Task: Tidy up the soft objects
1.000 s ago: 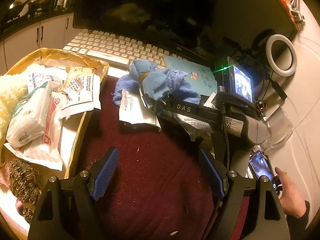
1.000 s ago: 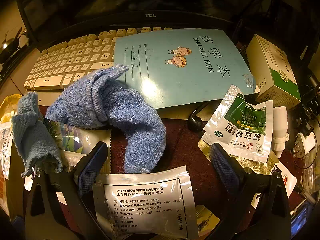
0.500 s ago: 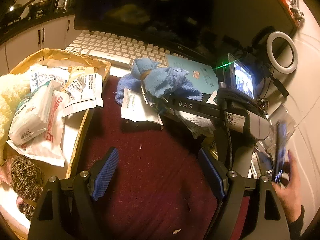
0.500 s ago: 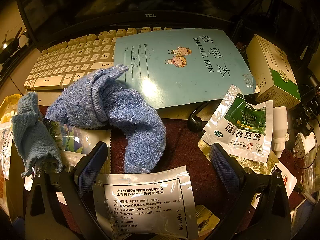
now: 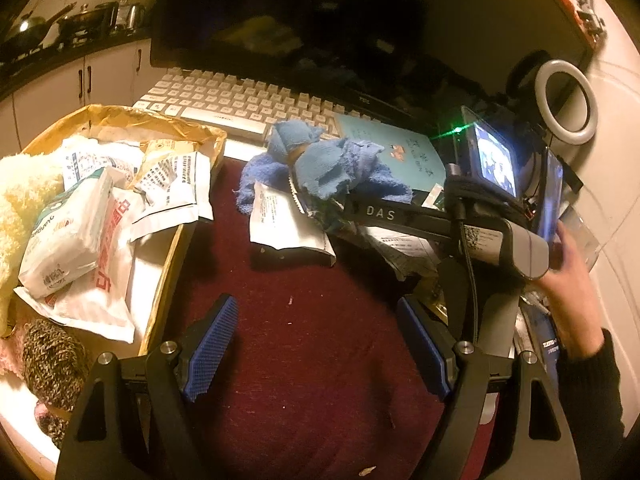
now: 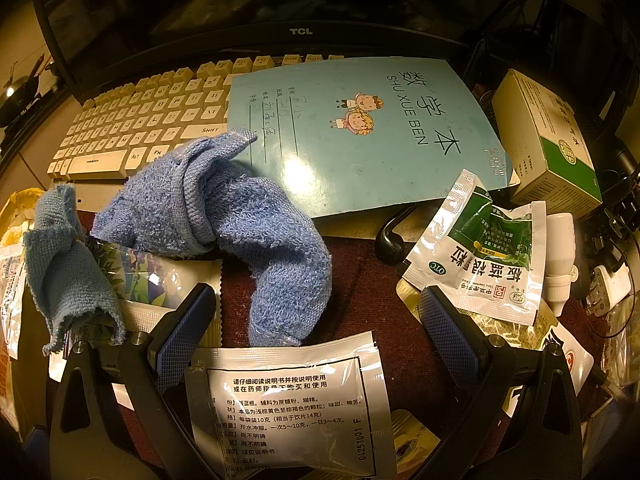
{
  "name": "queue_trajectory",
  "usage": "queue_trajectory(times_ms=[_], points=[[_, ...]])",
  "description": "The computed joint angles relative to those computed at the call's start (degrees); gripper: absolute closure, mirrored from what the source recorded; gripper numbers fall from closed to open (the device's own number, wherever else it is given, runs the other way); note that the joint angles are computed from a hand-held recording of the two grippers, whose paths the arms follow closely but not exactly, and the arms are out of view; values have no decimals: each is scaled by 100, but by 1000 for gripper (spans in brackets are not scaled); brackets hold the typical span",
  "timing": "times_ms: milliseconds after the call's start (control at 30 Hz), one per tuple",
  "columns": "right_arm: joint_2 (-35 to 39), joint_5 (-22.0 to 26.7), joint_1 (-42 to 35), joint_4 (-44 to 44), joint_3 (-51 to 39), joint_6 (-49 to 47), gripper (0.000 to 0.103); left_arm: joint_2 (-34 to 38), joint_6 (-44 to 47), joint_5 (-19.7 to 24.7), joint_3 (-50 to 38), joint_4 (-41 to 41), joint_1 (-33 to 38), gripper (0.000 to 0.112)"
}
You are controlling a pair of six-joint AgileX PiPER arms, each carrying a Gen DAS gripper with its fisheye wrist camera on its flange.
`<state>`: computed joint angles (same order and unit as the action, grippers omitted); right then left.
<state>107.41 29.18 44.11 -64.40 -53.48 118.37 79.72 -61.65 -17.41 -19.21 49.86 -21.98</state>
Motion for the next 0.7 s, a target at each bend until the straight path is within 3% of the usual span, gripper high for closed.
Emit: queue_trajectory(times_ms=[700], points=[[148, -91, -172, 106, -249, -301, 1, 66, 1104, 324, -30, -1232, -347, 30]])
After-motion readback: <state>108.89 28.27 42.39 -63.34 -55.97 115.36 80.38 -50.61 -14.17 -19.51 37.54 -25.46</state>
